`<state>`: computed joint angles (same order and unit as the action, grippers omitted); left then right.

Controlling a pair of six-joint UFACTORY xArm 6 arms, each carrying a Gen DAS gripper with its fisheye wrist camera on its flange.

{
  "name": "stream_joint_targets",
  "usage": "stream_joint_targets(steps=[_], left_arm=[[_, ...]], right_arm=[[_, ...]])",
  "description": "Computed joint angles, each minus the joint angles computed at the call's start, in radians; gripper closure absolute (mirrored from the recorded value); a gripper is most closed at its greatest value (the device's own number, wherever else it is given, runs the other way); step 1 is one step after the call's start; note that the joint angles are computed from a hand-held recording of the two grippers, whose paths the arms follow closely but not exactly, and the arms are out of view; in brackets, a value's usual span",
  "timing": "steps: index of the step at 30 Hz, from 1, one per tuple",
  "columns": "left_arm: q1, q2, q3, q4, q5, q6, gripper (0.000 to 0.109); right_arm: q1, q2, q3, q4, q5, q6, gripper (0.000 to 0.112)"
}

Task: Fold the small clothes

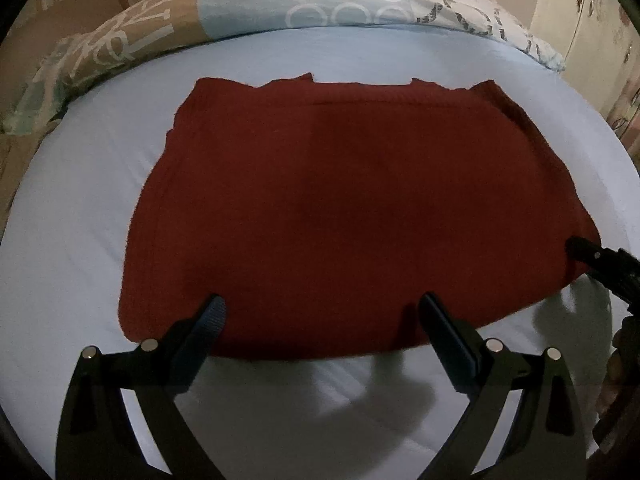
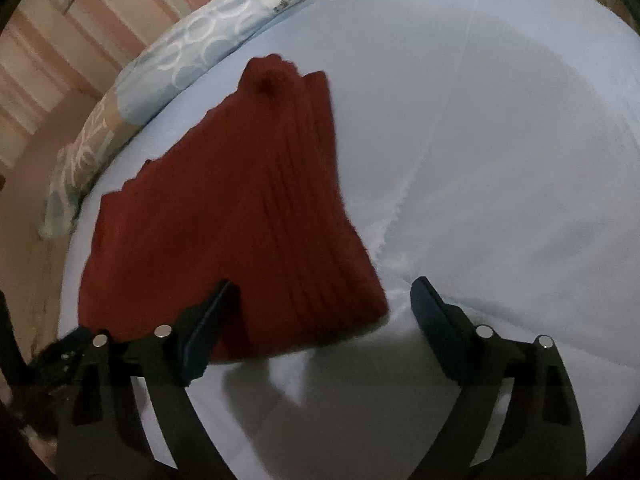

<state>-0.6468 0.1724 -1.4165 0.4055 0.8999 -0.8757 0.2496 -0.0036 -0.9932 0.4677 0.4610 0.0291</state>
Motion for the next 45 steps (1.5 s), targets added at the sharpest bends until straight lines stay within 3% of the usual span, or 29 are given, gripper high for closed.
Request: stream_joint_targets(steps=[1, 4, 7, 9, 12, 17, 21, 23, 27, 28, 29, 35, 38, 45], left_arm=[[0.001, 0.003, -0.003, 0.000, 0.003, -0.003, 0.011], [0.006, -0.002, 0.005, -0.011, 0.001, -0.007, 0.011], [0.007, -0.006, 0.010, -0.015, 0.001, -0.011, 0.011], [0.005, -0.008, 0.012, -0.014, 0.003, -0.013, 0.011], [0.006, -0.011, 0.013, -0.021, 0.004, -0.008, 0.011], [0.004, -0.009, 0.008, -0.011, 0.013, -0.004, 0.011], [0.014, 0.002, 0.002, -0.047, -0.001, -0.005, 0.011], [0.018, 0.010, -0.005, -0.061, -0.018, -0.007, 0.011], [0.010, 0.090, -0.101, -0.028, 0.034, -0.010, 0.011], [0.010, 0.102, -0.113, -0.030, 0.033, -0.008, 0.011], [0.009, 0.116, -0.128, -0.033, 0.033, -0.004, 0.011], [-0.012, 0.216, -0.237, 0.015, 0.079, 0.005, 0.011], [-0.016, 0.227, -0.232, 0.048, 0.071, -0.004, 0.009], [-0.007, 0.211, -0.180, 0.070, 0.014, -0.033, 0.007]], right_arm=[[0.004, 0.007, -0.009, 0.017, 0.009, -0.029, 0.046], [0.013, 0.029, -0.041, -0.030, 0.039, -0.021, 0.054], [0.003, 0.044, -0.059, 0.035, 0.054, -0.059, 0.055], [-0.009, 0.062, -0.079, 0.110, 0.083, -0.104, 0.046], [-0.013, 0.087, -0.108, 0.142, 0.089, -0.117, 0.044], [-0.011, 0.103, -0.132, 0.093, 0.091, -0.095, 0.068], [-0.008, 0.115, -0.157, 0.035, 0.113, -0.082, 0.071], [-0.002, 0.129, -0.166, 0.022, 0.104, -0.083, 0.066], [-0.005, 0.147, -0.174, 0.079, 0.089, -0.113, 0.065], [-0.005, 0.148, -0.174, 0.086, 0.085, -0.118, 0.067], [-0.002, 0.146, -0.170, 0.095, 0.073, -0.131, 0.077], [0.040, 0.080, -0.116, 0.010, -0.038, -0.136, 0.084], [0.066, 0.054, -0.108, 0.020, -0.080, -0.161, 0.085], [0.107, 0.084, -0.179, -0.014, -0.060, -0.159, 0.085]])
